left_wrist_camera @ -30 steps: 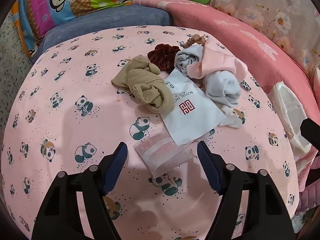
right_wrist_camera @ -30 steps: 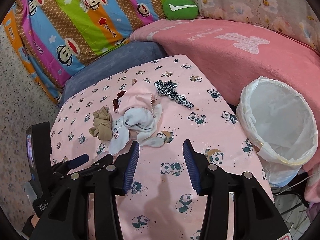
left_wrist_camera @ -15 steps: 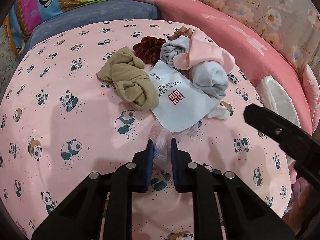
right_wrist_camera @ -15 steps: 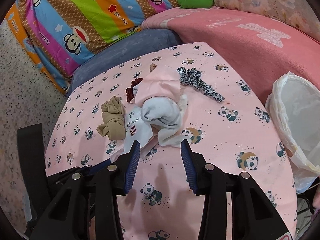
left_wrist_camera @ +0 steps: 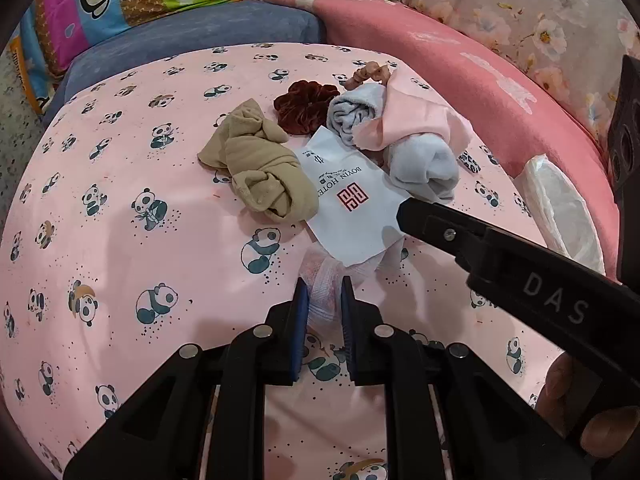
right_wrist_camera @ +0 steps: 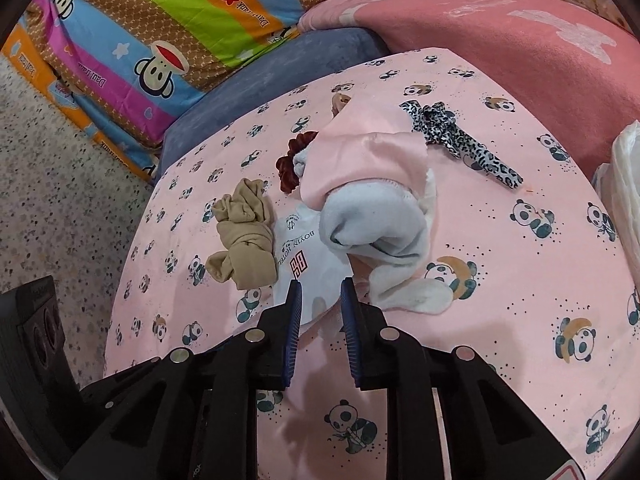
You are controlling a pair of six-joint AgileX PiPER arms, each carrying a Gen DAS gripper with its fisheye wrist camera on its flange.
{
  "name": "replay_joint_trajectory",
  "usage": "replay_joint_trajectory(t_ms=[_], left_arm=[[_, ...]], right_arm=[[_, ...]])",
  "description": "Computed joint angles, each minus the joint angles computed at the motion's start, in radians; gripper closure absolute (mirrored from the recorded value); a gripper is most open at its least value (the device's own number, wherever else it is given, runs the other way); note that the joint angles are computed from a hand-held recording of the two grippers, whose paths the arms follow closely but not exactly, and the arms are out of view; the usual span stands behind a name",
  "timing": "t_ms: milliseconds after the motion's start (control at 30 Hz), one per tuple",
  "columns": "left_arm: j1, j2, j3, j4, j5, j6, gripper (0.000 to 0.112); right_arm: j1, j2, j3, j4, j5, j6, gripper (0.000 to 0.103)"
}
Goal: Collect trash
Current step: 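Grasp the white ROYAL HOTEL paper card with the right tool while the left tool holds the wrapper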
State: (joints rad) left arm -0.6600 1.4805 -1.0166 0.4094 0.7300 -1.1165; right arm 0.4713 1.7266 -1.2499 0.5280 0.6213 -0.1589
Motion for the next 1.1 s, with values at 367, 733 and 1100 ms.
replay_joint_trajectory(t_ms=[367, 733, 1100], left_arm=[[-0.037, -0.033, -0.026, 0.053, 0.052, -0.052, 0.097], [-0.106, -0.058, -0.078, 0.128, 0.13, -0.115, 0.097], [-0.048, -0.076, -0.003, 0.075, 0.088, -0.096, 0.097]], right_arm=[[-0.027, -0.08, 0.053, 0.138, -0.008, -0.14, 0.1], [-0.085, -0.128, 0.04, 0.106, 0.075, -0.094, 0.072], [-0.103, 0.06, -0.006, 0.291, 0.116, -0.18, 0.062]])
